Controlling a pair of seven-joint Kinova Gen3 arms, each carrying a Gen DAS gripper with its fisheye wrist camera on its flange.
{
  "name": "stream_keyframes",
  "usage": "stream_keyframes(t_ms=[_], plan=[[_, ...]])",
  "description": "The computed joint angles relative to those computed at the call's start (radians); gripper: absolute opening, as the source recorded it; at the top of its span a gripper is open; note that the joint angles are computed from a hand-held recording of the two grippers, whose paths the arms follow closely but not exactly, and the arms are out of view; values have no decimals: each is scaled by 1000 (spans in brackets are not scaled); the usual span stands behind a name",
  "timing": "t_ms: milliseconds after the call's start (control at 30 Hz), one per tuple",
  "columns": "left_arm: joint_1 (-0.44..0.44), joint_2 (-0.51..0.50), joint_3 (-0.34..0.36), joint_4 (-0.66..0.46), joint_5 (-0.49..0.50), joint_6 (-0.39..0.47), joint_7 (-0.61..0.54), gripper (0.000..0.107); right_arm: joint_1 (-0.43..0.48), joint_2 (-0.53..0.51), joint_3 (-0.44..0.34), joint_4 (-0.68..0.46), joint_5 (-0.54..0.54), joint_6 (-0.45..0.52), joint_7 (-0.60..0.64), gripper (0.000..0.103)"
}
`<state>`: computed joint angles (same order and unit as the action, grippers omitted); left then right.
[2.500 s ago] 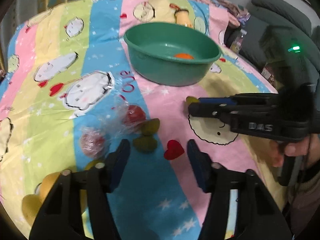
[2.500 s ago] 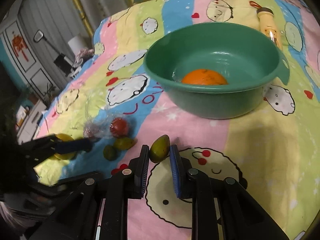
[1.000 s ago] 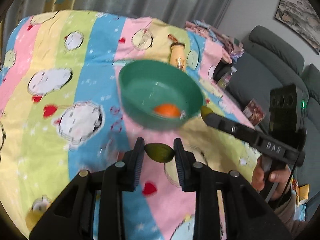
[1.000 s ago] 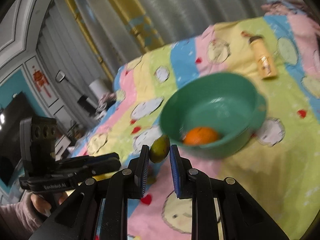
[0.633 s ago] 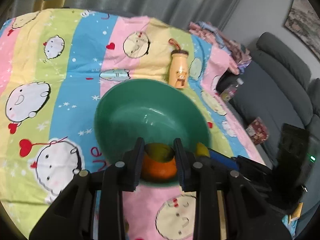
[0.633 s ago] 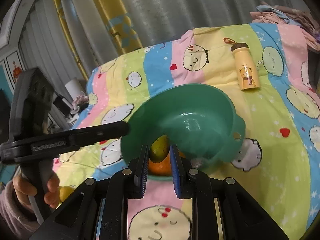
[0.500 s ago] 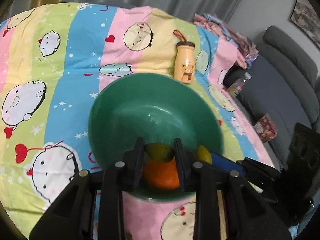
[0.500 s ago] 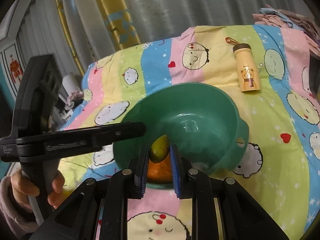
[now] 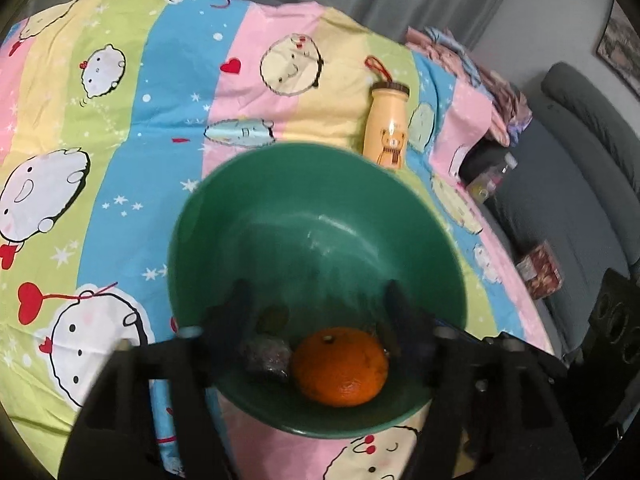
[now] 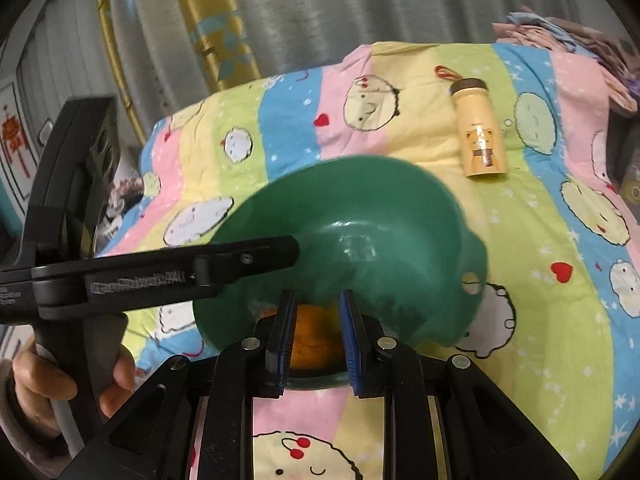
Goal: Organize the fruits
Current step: 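Carry both green fruits into the green bowl and open both tools, then withdraw both tools from the bowl toward the pear and grapefruit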
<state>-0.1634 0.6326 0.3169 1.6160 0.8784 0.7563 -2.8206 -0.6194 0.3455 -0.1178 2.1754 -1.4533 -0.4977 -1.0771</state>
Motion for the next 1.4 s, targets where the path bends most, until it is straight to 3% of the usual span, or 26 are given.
stream_keyframes(t_ms=[167,300,500,833,1100,1167,1400], plan=[[-53,-34,7,25,48,37,-47,80,-10,-37,-8,23,-15,-36,-30,27],[-103,-74,-21,54,89,96,-99,85,-16,-66,-29,41,-27,-64,-71,47],[-181,-135,-103,113,141,164,-201,97,-53,-93,-69,58,-61,-134,-109,65],[-259,-168,-203,215,183,181,-330,101,-88,-75,-112,36,-106,-163,-99,66],[-315,-183,-251,275,198,168,-410,102,-102,-43,-122,-1,-109,-119,-58,66],[-346,-168,-258,276,207,199,-429,102,-101,-33,-124,-9,-92,-100,-68,66],[-394,-67,-259,163,132,367,-294,102,-114,19,-121,-57,-94,-29,-39,66]])
